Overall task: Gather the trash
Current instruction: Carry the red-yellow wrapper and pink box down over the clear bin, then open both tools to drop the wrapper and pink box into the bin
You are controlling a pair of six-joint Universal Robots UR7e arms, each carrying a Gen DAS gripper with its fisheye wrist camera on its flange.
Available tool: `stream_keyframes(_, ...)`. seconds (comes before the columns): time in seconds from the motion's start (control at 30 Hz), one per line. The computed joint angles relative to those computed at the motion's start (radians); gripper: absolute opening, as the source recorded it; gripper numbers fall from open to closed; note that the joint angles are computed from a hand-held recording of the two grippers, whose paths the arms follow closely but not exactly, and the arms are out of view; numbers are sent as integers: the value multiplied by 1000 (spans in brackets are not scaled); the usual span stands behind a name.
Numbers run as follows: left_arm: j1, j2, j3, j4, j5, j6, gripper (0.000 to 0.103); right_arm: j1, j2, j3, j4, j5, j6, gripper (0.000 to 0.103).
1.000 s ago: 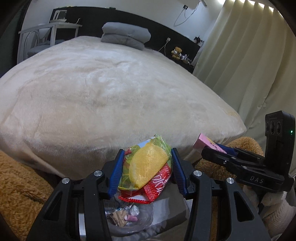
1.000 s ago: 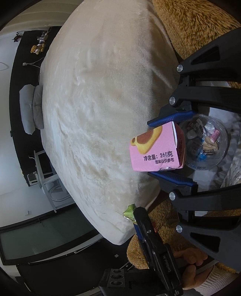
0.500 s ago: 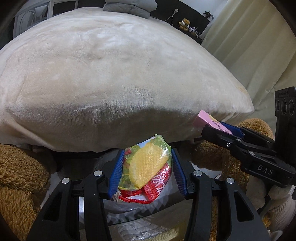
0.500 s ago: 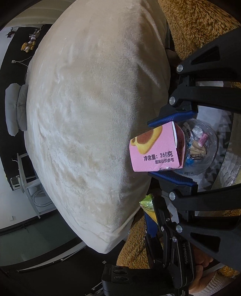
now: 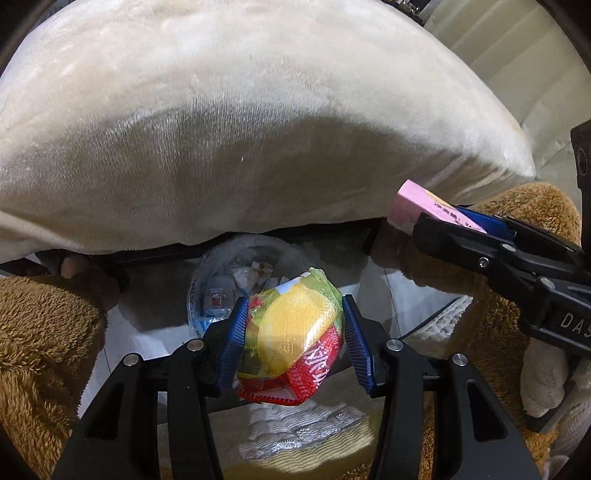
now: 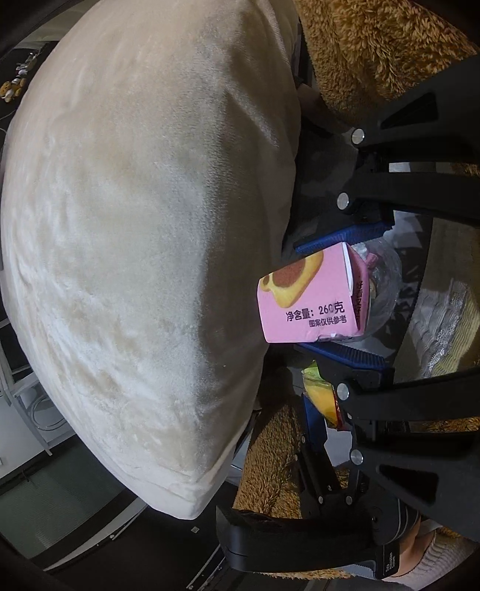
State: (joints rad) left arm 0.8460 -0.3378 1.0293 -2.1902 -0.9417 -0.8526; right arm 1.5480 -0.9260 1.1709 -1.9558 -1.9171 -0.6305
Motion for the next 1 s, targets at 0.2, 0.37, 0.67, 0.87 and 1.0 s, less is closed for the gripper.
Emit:
stream_keyframes(0.2, 17, 5, -20, 63, -28, -43, 49, 4, 54, -59, 89, -49, 77, 48)
stream_keyframes(0.37, 22, 33, -83, 135, -34, -51, 49, 6, 78, -79, 116, -79, 102, 48)
stream_keyframes(0.67, 32, 70, -159, 225, -38, -87, 75, -4, 87, -113, 124, -41, 140, 63)
stream_keyframes(0.87, 25, 42, -106, 165, -17, -91, 75, -9, 85, -125, 111, -24, 159, 69)
stream_keyframes(1.0, 15, 16, -52, 88, 11, -72, 75, -10, 68, -104, 62, 1, 136, 69)
